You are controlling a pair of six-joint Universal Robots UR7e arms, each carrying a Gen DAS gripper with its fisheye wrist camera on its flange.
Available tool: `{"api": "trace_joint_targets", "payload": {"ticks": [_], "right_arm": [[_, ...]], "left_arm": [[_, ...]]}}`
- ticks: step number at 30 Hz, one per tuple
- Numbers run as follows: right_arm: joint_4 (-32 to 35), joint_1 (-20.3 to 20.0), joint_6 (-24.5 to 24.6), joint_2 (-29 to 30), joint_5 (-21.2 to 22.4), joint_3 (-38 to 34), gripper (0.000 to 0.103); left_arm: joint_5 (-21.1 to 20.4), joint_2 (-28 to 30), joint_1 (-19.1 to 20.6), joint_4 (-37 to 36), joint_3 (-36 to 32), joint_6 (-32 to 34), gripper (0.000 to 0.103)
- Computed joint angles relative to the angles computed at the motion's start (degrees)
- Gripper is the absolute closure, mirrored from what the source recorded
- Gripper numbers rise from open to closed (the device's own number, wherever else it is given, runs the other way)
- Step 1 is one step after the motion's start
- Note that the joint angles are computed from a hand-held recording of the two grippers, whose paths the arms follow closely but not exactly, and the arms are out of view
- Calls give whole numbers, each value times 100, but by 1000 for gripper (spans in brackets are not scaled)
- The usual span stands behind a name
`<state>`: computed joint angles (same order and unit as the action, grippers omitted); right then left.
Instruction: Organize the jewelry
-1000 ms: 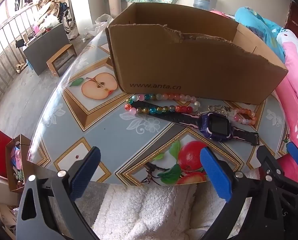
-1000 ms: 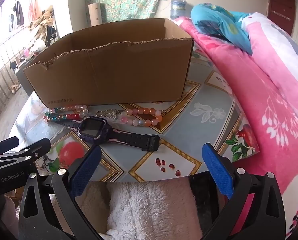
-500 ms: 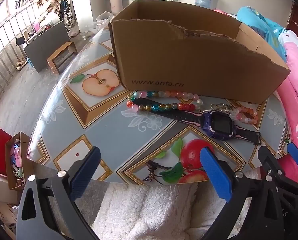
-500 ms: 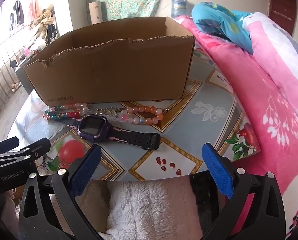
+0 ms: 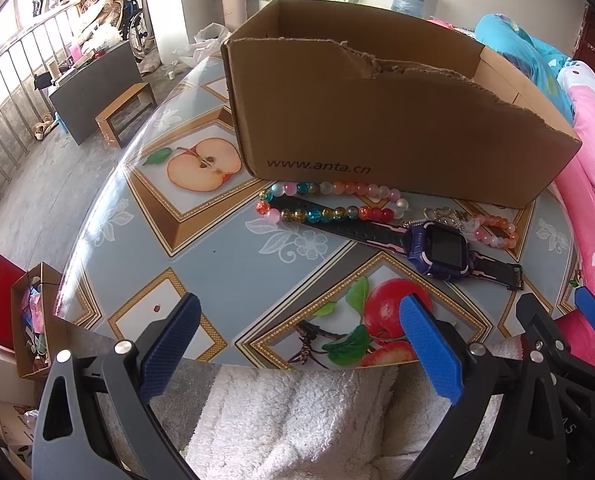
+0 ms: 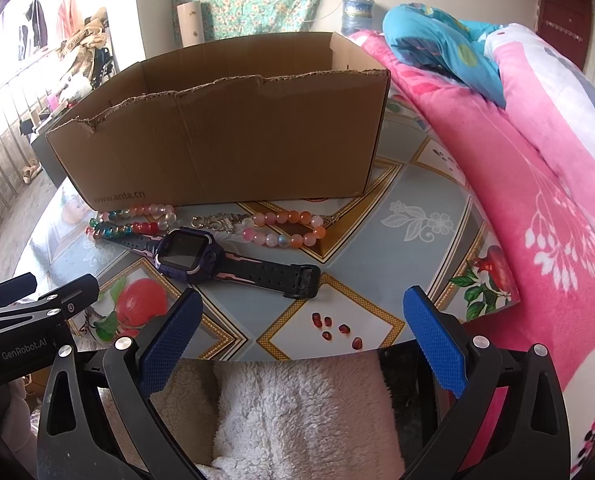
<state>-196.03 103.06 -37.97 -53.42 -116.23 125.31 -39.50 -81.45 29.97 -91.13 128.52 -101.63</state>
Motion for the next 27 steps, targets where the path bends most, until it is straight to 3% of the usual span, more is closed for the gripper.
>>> {"api": "trace_joint_targets", "payload": {"ticks": [27], "right_arm": [[186, 39, 13, 25, -89, -105, 7]], "left_arm": [[-67, -51, -22, 46, 15, -59, 6]]}}
